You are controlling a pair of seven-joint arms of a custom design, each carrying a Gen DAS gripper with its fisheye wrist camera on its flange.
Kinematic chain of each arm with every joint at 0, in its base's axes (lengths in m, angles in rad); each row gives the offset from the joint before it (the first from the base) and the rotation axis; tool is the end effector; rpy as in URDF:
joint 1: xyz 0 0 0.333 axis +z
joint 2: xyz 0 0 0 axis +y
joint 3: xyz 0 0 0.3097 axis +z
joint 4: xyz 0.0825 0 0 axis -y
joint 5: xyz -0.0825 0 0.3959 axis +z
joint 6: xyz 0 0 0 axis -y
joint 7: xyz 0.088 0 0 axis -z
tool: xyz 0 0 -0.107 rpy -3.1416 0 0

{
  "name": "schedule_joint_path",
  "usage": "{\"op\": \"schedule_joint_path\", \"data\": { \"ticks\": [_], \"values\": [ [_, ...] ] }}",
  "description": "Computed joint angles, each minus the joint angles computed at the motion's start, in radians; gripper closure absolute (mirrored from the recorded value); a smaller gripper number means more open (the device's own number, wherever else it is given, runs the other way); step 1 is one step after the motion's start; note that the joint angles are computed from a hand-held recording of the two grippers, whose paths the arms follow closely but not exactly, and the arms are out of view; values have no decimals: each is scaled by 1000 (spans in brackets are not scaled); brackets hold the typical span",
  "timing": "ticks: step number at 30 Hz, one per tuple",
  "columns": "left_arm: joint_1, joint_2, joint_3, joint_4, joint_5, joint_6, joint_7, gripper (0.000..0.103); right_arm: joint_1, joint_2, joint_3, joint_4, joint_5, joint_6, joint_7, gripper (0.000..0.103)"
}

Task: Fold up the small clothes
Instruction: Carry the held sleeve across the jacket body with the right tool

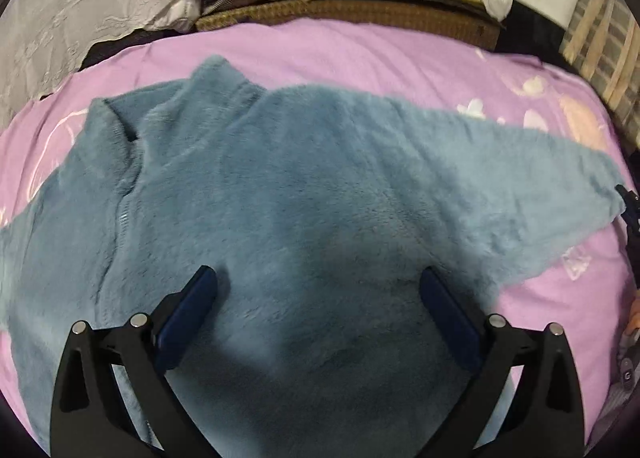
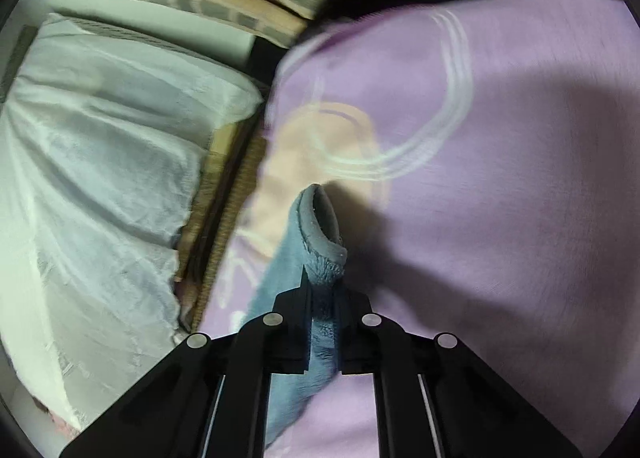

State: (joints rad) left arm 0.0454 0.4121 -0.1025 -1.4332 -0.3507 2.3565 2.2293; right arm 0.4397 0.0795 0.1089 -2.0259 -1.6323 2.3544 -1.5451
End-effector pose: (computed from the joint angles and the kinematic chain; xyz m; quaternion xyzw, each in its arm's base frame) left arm 0.7313 -0.0330 0.5078 -0.4819 0.8230 -0.2654 0.1413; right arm 0.5269 0.3048 0.4351 -0.0444 0.8136 -0.1974 0.5450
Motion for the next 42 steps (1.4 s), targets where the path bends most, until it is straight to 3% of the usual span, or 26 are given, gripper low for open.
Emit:
{"op": "schedule_joint_path", "data": {
  "ticks": [5,11,18,31,34,42],
  "values": [
    [37,-19,-8,0,-71,-29,17,4,18,0,12,42,-8,-22,-107,94],
    [52,30,4,101,-62,-119,-34,4,46,29,18,125,-13,-26,-220,94],
    [40,55,7,145,-17,-140,-68,4,102,115,5,284,13,-18,-416,94],
    [-77,82,-12,224,100,-148,-154,4,183,274,-74,510,83,142,-614,94],
    [-76,89,-22,238,82,-184,-163,4,202,306,-95,554,110,167,-652,94],
    [-48,80,-27,230,35,-191,-136,5,253,419,-145,717,229,217,-817,94]
  ]
}}
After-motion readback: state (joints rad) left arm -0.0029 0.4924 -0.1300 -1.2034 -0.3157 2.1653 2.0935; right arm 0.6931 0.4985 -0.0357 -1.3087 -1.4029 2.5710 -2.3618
